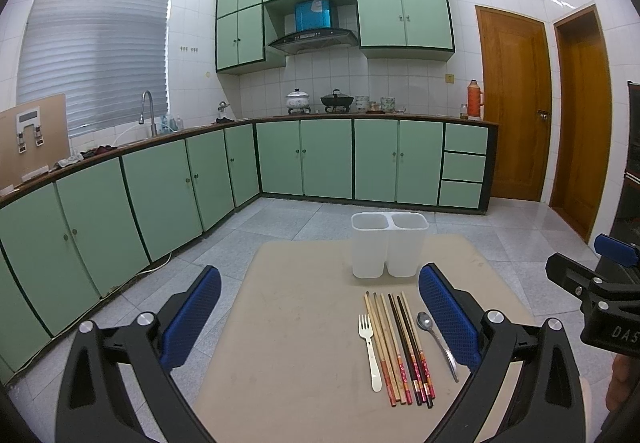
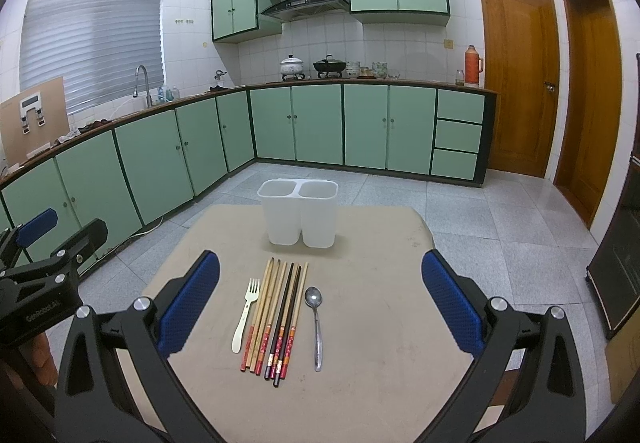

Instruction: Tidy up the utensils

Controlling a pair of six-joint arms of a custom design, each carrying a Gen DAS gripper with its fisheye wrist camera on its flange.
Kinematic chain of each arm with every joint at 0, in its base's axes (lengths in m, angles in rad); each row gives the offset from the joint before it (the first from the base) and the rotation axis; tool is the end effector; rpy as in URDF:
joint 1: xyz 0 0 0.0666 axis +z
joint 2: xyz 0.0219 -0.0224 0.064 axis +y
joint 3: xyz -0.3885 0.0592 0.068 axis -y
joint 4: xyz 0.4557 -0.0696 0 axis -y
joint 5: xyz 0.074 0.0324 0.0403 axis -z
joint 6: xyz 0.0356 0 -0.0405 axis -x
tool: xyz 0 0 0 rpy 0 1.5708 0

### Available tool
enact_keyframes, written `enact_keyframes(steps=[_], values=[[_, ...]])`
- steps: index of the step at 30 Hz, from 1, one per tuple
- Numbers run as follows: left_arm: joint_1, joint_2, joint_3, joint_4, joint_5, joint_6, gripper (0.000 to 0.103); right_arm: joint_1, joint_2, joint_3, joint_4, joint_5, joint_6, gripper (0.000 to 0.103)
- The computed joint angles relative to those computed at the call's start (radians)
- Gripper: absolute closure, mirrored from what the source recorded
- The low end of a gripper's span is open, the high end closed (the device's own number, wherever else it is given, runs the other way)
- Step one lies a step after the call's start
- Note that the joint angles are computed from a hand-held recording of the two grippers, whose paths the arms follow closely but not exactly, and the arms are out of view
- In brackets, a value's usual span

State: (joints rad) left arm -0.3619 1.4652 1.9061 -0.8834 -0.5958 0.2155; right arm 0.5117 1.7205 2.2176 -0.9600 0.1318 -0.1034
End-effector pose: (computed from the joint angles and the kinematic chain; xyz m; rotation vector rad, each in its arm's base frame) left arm 0.5251 -0.1779 0.6741 -0.2296 1.9256 0.2174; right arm 0.5652 0.3116 0.6729 -0.3315 2.0116 0.2533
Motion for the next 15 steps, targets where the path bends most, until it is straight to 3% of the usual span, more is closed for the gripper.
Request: enact_keyframes(steps=[15], values=[[0.026, 0.021, 0.025, -0.040, 0.021, 0.012, 0.006, -0.007, 0.046, 0.038, -0.028, 0.018, -0.011, 0.005]])
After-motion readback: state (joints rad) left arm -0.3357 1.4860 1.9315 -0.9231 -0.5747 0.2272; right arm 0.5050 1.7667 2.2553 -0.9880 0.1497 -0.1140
